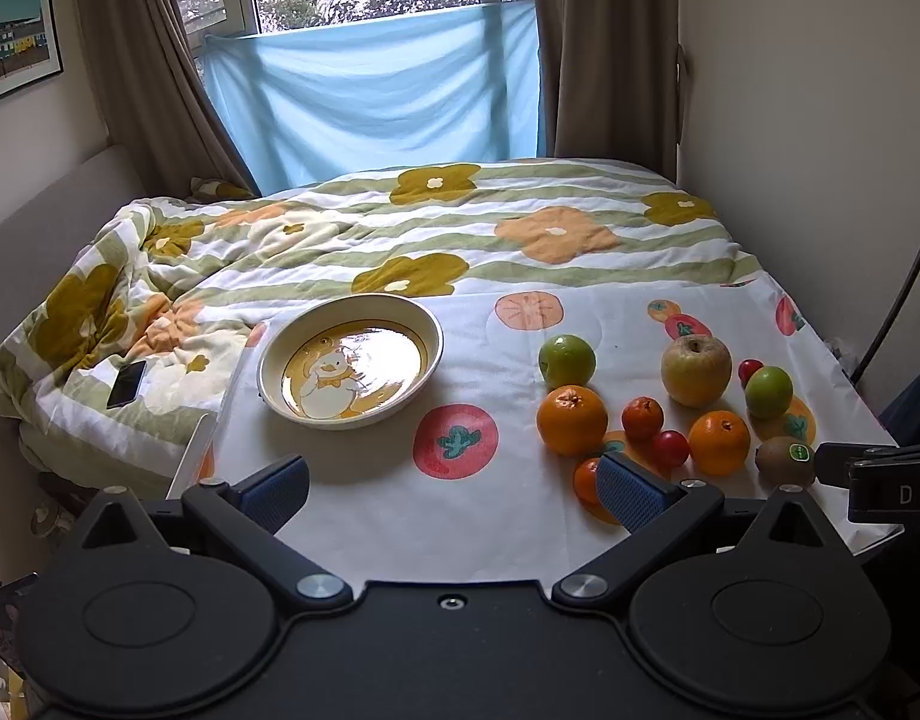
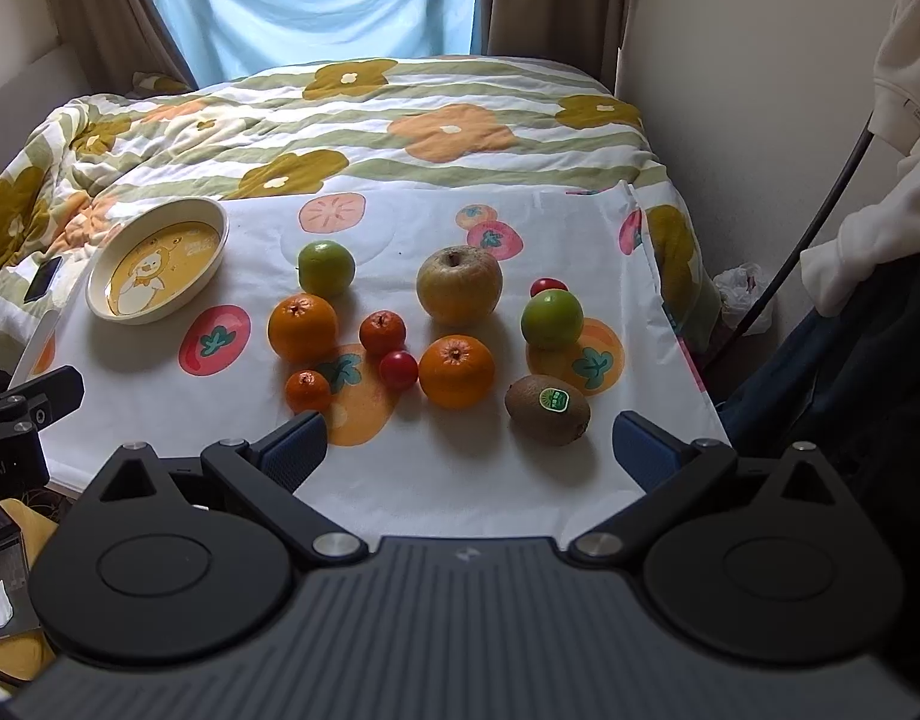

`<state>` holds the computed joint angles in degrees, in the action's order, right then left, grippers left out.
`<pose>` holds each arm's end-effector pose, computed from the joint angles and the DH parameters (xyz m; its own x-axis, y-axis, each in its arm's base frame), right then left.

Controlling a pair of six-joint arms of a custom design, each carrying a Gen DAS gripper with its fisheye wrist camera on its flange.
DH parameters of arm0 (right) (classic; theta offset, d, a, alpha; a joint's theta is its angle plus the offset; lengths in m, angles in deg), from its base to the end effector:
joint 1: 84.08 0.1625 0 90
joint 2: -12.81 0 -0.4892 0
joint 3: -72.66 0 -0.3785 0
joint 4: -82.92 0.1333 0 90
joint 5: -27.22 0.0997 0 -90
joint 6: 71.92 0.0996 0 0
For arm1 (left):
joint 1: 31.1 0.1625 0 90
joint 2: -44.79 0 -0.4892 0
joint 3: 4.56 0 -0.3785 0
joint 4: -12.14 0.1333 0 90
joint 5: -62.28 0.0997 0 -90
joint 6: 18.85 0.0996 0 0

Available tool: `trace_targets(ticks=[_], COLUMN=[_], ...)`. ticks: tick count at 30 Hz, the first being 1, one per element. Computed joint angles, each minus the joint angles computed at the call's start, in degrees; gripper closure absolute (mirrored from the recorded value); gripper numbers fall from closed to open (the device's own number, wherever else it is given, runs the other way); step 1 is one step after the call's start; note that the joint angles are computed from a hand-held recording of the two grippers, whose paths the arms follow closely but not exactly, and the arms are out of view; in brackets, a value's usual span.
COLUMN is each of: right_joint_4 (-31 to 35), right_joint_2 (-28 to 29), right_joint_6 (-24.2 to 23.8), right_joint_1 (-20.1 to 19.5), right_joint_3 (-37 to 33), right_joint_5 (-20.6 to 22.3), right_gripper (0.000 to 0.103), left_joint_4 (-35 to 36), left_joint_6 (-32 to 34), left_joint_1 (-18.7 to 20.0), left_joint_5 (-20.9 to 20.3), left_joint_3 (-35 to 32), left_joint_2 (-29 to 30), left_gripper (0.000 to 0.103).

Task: Organize fruits

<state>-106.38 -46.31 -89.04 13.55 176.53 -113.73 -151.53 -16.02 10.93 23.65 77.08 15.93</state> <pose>0.1389 -0.6158 0.3607 -0.6544 0.3501 0.6703 -0.2821 0.7093 -0.6459 -0.4326 -0.6742 0.0747 -0.5899 0.3078 -0.7466 0.7240 0.6111 -0.3201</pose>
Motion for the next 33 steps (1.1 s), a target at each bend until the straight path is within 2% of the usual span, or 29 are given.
trace_targets(ticks=[33], right_joint_4=[1.1], right_joint_2=[0.4], right_joint_6=[0.3], right_joint_1=[-0.3], right_joint_3=[-0.7], right_joint_5=[0.5], right_gripper=[0.000], left_joint_4=[1.1], left_joint_6=[0.2], left_joint_1=[0.8], left_joint_5=[-0.6], left_joint_3=[-1.7], left_joint_2=[0.7], left_gripper=[0.000])
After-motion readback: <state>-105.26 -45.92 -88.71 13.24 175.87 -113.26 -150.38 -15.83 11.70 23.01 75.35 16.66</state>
